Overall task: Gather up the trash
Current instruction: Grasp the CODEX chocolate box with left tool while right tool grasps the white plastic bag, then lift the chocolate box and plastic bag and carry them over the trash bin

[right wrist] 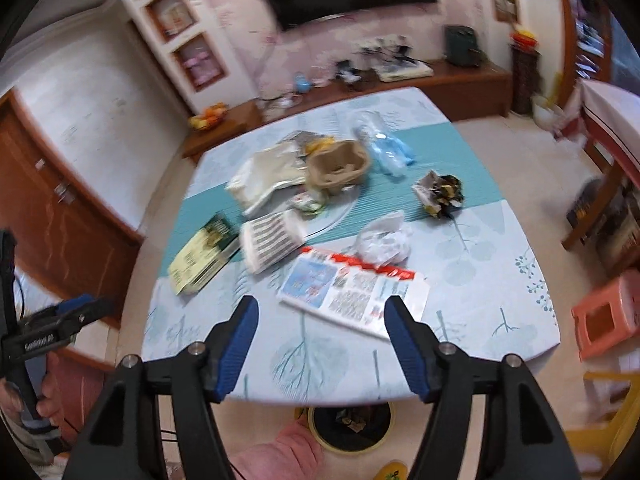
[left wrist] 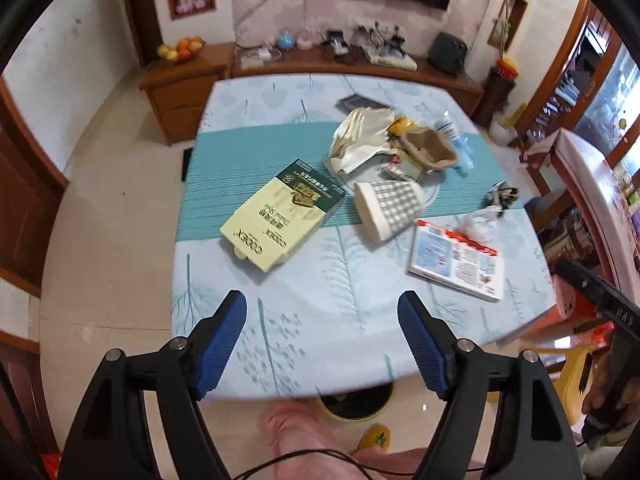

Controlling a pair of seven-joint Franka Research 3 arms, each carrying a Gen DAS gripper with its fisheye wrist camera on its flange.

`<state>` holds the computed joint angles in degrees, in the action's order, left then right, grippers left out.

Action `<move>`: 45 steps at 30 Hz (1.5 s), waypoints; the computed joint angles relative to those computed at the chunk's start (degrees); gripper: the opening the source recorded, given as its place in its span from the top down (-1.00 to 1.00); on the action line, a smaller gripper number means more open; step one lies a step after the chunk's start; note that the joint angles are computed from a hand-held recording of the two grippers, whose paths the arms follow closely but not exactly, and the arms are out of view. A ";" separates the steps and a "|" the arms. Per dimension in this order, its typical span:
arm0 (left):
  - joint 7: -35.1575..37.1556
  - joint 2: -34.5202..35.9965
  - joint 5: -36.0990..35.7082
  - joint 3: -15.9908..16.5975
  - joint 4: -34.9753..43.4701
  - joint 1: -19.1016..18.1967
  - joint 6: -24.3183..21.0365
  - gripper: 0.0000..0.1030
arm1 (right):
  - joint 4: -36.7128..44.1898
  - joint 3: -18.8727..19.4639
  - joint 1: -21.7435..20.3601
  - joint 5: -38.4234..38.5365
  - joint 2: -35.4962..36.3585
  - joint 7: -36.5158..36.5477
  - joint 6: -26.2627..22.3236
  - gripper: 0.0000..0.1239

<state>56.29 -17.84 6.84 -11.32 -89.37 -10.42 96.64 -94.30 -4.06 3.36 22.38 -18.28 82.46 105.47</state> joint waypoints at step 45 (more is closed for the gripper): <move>27.32 37.35 -4.69 2.30 22.04 7.05 -4.03 -0.98 | 7.53 3.85 4.77 -19.27 19.82 26.04 6.18 -0.09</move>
